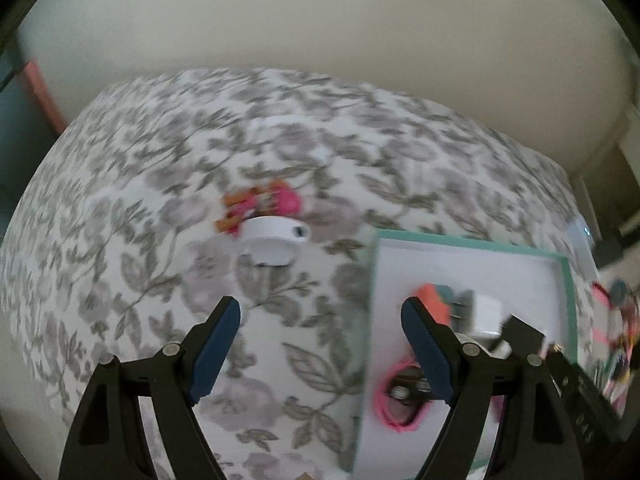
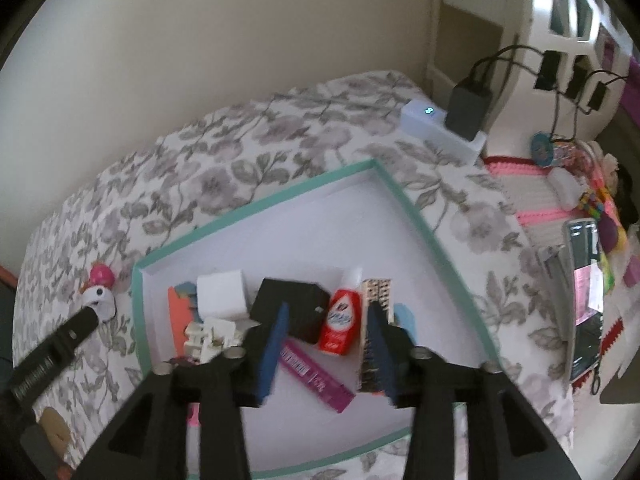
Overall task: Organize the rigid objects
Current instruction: 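Move both grippers back toward the toy dog and white round device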
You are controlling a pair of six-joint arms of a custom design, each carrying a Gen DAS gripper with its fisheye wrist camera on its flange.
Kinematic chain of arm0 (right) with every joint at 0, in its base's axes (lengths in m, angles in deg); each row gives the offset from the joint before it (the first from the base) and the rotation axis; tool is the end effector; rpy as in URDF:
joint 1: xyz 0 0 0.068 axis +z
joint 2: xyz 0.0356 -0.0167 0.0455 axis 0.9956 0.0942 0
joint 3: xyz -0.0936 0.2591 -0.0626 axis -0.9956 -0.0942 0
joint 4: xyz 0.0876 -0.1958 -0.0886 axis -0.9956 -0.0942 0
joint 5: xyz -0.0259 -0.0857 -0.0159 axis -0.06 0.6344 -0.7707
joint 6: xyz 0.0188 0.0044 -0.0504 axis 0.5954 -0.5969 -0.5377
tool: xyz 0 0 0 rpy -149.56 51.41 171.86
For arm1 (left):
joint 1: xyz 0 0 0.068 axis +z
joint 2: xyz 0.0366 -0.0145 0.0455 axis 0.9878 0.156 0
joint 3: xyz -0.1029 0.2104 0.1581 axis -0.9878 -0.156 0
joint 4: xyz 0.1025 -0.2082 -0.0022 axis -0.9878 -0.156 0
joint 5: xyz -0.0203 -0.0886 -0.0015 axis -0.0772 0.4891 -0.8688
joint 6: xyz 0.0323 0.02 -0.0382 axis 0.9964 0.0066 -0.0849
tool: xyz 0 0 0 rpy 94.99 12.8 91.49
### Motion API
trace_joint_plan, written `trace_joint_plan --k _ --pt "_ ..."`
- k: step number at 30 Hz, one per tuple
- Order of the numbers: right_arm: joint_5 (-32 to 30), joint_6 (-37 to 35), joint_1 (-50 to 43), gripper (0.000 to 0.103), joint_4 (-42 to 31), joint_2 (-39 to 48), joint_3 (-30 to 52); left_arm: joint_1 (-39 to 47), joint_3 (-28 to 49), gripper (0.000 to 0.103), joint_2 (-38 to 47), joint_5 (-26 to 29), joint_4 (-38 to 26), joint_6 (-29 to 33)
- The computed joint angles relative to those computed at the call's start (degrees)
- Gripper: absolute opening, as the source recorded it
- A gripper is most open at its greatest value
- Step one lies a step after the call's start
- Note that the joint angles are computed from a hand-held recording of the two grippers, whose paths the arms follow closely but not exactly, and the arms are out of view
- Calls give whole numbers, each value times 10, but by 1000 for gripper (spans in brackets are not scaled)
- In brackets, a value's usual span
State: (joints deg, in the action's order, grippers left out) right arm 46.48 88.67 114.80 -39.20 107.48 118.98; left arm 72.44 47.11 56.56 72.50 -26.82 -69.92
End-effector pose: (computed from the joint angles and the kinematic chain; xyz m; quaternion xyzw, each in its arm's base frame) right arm 0.2629 0.1430 0.2403 0.1301 0.9646 0.0199 0.2283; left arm 0.2888 -0.0389 0.2491 -0.1284 0.9675 0.0078 0.2176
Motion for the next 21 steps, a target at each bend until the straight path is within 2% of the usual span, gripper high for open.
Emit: trace_joint_plan --k 2,5,7,9,13,15,19,21 --pt "-5 -6 10 50 0 14 11 29 -5 96 0 8 0 -4" --pt "-2 -12 31 60 -1 32 28 63 -11 96 -1 19 5 -7" --pt "4 -13 45 62 -3 43 39 79 -15 96 -1 21 8 -7" --pt "9 -13 55 70 -4 53 50 96 -16 96 -1 25 9 -4" --pt "10 -18 69 76 -1 69 63 121 -16 96 4 36 9 -3" --pt "12 -20 77 85 0 76 71 129 -16 96 8 36 12 -1" --pt "17 -22 89 91 -1 90 87 146 -15 96 10 38 14 3" --pt "18 -22 93 98 -1 97 93 157 -14 96 12 42 16 4"
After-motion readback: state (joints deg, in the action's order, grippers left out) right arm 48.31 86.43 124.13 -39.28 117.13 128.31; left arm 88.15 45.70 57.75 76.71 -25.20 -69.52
